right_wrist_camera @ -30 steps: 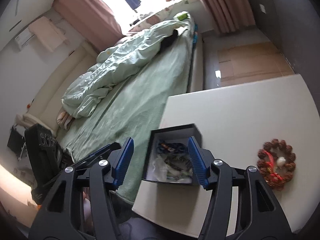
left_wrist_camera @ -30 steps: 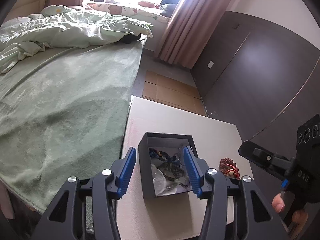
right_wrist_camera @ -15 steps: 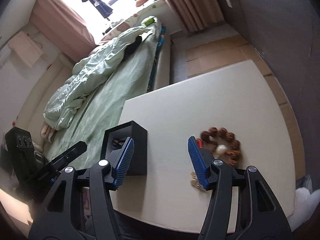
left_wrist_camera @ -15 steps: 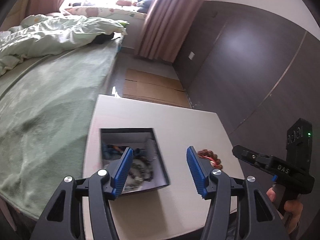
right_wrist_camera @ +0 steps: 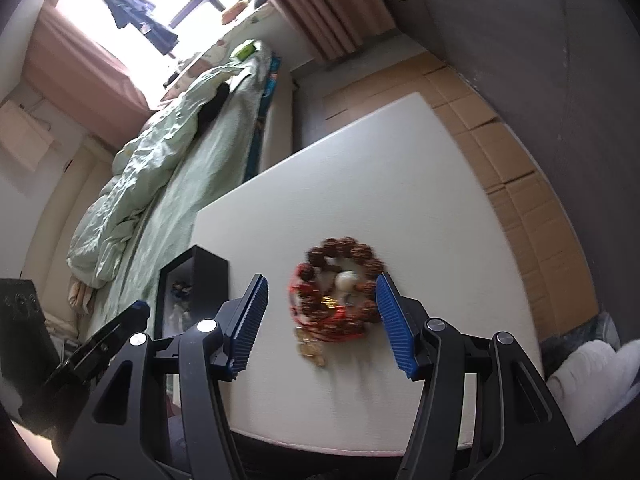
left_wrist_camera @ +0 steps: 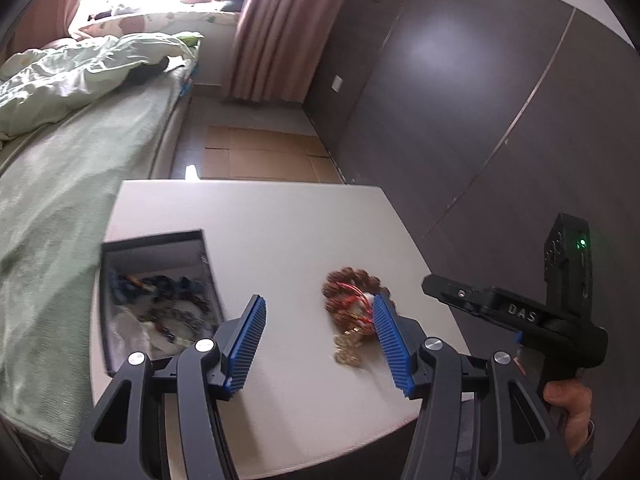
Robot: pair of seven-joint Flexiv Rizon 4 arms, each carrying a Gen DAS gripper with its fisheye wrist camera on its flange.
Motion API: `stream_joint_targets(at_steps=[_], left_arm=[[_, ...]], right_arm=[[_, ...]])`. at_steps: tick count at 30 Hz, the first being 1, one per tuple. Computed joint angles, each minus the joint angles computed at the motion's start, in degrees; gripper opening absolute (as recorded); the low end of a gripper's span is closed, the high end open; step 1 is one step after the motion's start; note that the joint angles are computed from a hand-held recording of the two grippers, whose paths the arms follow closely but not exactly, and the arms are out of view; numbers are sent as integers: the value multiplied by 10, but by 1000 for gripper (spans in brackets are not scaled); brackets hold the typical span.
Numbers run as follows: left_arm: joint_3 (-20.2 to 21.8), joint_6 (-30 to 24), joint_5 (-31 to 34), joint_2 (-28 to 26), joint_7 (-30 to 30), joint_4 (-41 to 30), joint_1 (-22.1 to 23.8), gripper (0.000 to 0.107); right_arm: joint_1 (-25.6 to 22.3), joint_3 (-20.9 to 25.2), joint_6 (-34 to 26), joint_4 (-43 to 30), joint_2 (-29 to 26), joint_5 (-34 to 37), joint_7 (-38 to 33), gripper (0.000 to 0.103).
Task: Organize jewelry
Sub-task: 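Move the left tool to the gold butterfly charm and close on it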
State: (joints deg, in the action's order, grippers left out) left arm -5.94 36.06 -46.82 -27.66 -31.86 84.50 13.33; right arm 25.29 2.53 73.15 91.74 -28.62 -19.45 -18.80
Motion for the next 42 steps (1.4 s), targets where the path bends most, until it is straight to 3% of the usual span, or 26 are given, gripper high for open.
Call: stream_joint_targets(at_steps=[14, 23, 31, 33, 35, 39, 41, 42], left_arm=[[6, 13, 44, 3, 1, 46, -34, 54], [5, 63, 91, -6, 11, 70, -60, 54], [-3, 85, 126, -28, 4, 55, -73, 52], [-7, 81, 127, -33, 4, 54, -72, 45], [-1, 80, 145, -37, 0, 52, -78, 27], [-9, 88, 142, -38, 17, 57, -72, 25], [-12, 84, 136, -37, 23, 55, -68, 14], [-10, 89, 137, -34, 22, 59, -69, 14]], right_arm=[[-4, -11, 17, 65, 28, -9, 40, 57], [-10, 3, 20, 56, 17, 3, 29, 57], [-22, 20, -13, 37, 8, 32, 19, 57], [-22, 19, -25, 31, 6, 37, 20, 57], [-20, 17, -31, 28, 4, 37, 22, 57], [-20, 17, -36, 21, 0, 38, 21, 57], [-26, 24, -40, 13, -6, 46, 11, 57], [-29, 29, -37, 9, -9, 53, 5, 57]])
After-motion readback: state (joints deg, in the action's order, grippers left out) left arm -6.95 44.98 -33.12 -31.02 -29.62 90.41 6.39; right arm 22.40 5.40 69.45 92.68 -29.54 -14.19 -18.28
